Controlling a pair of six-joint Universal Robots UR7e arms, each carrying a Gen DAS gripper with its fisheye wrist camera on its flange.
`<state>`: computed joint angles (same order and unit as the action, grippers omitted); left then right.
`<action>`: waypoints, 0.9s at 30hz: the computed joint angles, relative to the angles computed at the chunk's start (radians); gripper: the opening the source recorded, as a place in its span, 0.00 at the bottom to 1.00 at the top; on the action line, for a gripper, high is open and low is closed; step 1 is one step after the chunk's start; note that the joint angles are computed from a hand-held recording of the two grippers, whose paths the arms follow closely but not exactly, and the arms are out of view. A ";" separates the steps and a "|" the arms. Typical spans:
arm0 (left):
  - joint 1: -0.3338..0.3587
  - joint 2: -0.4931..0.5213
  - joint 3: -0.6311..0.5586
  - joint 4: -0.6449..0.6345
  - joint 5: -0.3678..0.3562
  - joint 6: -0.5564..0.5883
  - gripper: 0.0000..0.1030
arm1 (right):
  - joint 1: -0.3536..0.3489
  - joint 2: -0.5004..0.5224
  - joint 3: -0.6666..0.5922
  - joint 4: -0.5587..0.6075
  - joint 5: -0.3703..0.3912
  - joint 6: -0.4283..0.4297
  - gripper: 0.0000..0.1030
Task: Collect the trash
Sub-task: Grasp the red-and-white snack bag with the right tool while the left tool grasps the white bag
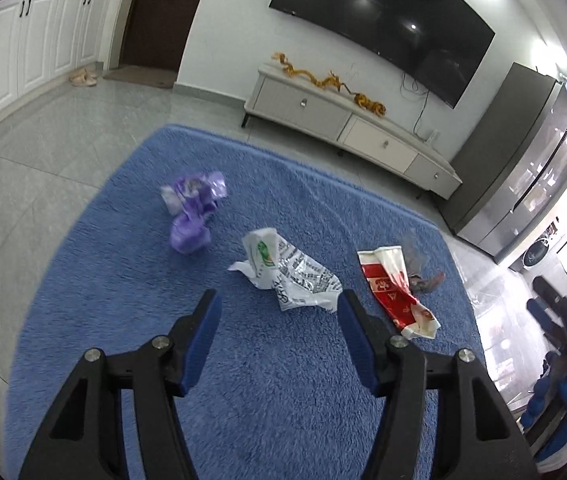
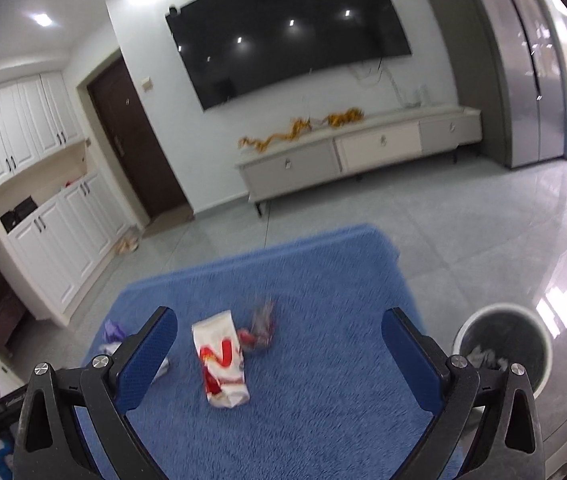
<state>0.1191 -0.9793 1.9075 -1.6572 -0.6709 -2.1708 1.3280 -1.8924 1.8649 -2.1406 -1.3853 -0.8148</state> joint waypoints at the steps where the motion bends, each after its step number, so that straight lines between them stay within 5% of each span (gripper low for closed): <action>1: 0.016 0.017 -0.006 -0.030 0.004 0.019 0.57 | 0.003 0.008 0.010 0.006 -0.017 -0.011 0.97; 13: 0.194 0.070 0.040 -0.289 0.015 0.156 0.55 | 0.047 0.104 0.118 0.054 -0.179 -0.080 0.70; 17: 0.207 0.086 0.029 -0.265 0.022 0.147 0.35 | 0.051 0.122 0.131 0.051 -0.200 -0.082 0.58; 22: 0.185 0.096 0.028 -0.236 0.032 0.108 0.21 | 0.037 0.119 0.136 0.058 -0.188 -0.118 0.27; 27: 0.140 0.108 -0.005 -0.122 0.028 0.026 0.13 | 0.021 0.079 0.142 0.106 -0.147 -0.170 0.25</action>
<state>0.2588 -0.8716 1.9029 -1.7790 -0.6429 -2.1451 1.3494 -1.8132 2.0073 -2.0342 -1.5321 -0.9852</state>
